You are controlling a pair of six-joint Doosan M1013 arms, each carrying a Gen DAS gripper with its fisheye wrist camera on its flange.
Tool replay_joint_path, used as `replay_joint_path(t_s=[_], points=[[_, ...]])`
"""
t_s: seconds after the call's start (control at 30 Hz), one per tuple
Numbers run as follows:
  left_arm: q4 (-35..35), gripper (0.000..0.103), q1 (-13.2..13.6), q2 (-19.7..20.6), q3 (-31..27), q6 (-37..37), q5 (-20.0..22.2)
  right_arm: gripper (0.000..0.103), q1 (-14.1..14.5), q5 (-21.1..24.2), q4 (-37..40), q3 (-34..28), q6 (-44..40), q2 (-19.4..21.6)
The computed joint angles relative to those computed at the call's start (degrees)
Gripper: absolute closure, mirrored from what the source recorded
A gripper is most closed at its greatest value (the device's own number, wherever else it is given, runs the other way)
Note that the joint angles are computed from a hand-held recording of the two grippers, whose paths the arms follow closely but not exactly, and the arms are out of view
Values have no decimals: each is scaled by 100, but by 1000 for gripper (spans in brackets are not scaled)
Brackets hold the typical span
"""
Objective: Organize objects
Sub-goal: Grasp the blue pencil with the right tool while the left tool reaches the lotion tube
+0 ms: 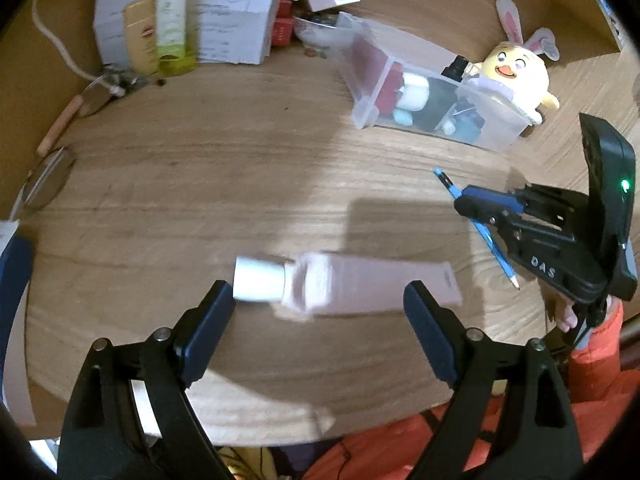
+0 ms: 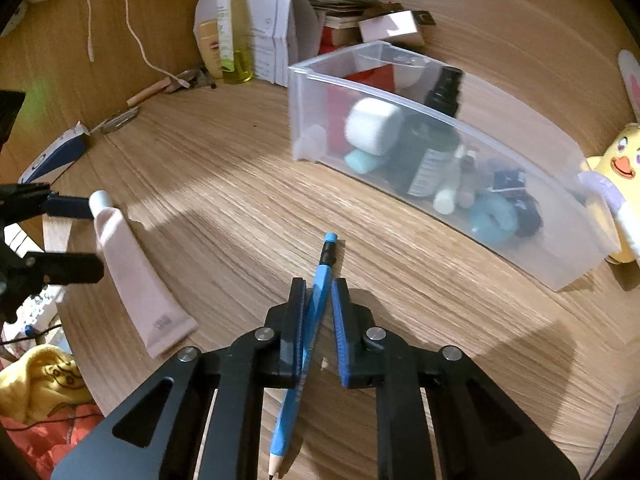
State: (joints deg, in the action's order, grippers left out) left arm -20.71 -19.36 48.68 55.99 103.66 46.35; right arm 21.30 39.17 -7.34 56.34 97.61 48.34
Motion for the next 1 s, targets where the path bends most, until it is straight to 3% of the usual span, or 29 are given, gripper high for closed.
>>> replay_joint_path(t_s=[0.33,0.43,0.5,0.6,0.73,0.9,1.0], points=[[-177,17,-93,505,-938,-43,467,91,-125,-181,4,389,214,-210],[49,27,-176,572,-1061,-51,414,91,-150,-217,4,457,298,-247],[188,40,-218,584,-1088,-6,394,91,-161,-215,10,470,350,-254],[399,49,-261,536,-1005,12,320,87,-168,-239,6,497,371,-267],[424,51,-214,458,-889,-121,371,77,-179,-300,81,530,336,-279],[397,50,-145,405,-834,-332,531,77,-153,-361,-40,557,414,-287],[768,50,-186,326,-717,-507,500,77,-147,-402,-62,581,436,-296]])
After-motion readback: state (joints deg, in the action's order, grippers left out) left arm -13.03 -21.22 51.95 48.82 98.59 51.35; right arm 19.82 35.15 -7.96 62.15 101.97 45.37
